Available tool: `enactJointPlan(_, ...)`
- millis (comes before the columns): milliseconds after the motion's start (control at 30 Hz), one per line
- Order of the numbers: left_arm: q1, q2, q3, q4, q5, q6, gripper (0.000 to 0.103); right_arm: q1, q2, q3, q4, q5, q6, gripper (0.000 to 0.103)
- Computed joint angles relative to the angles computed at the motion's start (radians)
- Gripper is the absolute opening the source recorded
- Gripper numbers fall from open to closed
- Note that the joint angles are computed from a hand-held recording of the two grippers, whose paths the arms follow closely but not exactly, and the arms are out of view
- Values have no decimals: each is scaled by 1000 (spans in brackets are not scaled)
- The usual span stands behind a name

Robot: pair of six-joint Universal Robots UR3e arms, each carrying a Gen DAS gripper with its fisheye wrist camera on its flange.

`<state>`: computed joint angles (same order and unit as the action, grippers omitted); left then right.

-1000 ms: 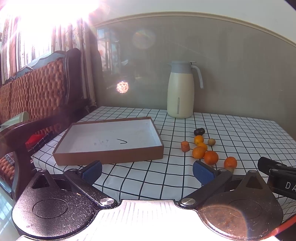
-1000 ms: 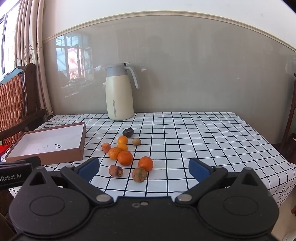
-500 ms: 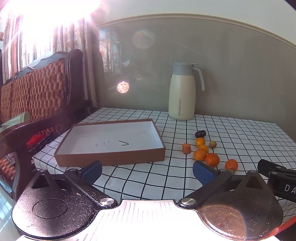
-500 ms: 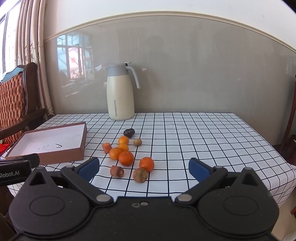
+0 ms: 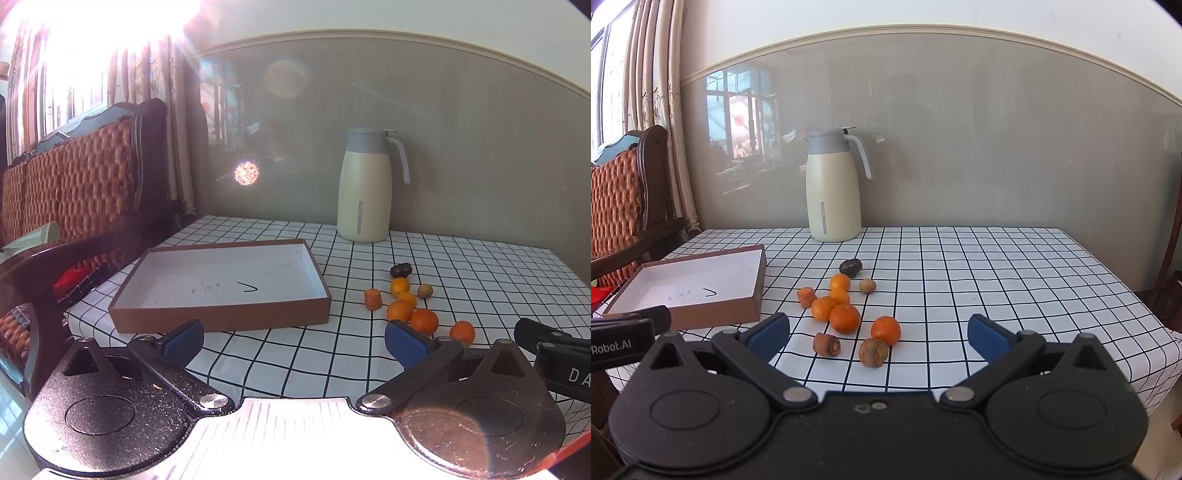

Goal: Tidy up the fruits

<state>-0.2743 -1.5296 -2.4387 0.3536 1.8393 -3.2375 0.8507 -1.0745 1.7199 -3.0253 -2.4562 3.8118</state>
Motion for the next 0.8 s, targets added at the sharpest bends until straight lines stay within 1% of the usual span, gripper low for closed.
enactJointPlan(800,9,1,-4,4,-10,7,103,-1,1,6,0,7,10,97)
